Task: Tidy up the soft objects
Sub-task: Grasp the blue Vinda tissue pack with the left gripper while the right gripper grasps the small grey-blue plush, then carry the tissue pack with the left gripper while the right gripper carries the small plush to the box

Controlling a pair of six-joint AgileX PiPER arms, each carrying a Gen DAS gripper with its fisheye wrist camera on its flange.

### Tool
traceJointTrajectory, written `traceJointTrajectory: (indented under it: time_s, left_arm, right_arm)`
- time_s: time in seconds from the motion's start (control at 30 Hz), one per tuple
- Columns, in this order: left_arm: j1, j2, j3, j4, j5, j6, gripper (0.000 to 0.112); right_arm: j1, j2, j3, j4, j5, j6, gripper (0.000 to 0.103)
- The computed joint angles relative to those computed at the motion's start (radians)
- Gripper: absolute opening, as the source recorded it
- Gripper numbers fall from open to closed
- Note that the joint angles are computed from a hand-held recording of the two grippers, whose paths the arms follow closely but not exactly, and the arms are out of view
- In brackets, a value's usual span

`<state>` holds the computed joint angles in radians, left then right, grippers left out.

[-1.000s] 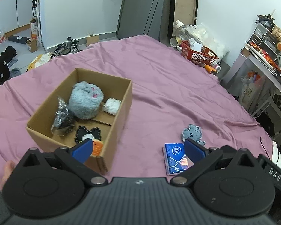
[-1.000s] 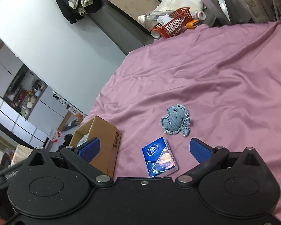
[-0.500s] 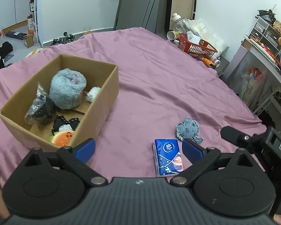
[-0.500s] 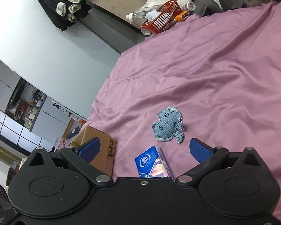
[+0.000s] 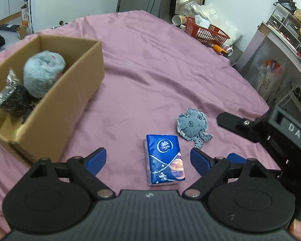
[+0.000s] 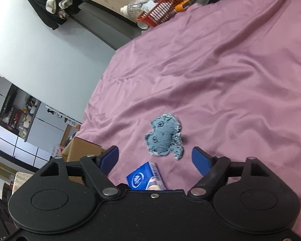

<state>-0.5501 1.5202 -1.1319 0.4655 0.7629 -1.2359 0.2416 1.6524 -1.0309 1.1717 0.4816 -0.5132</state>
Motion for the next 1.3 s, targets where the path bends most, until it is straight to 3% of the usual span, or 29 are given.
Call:
traceJointTrajectory:
  time_s: [0.37, 0.57, 0.63, 0.7, 0.77, 1.17, 1.3]
  left_arm:
    - [0.065, 0.14, -0.06, -0.162, -0.1, 0.12, 0.081]
    - [0.08, 0.191, -0.087, -0.188, -0.1, 0.13, 0.057]
    - [0.092, 0.184, -0.08, -0.207, -0.108, 0.152, 0.049]
    - [0.107, 0.173, -0.07, -0.236, -0.118, 0.182, 0.047]
    - [0.116, 0.161, -0.067, -0.246, -0.113, 0.2, 0.046]
    - [0.126, 0.005, -0.045, -0.245, -0.045, 0.213, 0.046]
    - [0.123, -0.06, -0.042, -0.244, -0.014, 0.229, 0.046]
  right_arm:
    - [-0.007, 0.099, -0.04, 0.035, -0.017, -0.024, 0.055]
    - [-0.007, 0.132, -0.045, 0.1, -0.026, -0.095, 0.039]
    - [-0.006, 0.134, -0.041, 0.117, -0.038, -0.114, 0.033]
    - [-0.003, 0.136, -0.043, 0.105, -0.051, -0.107, 0.014]
    - [-0.004, 0.14, -0.042, 0.099, -0.047, -0.102, 0.004]
    - [0.008, -0.03, 0.048, 0.201, -0.042, -0.223, 0.002]
    - [0.046, -0.088, 0.03, 0.045, -0.062, -0.066, 0.002]
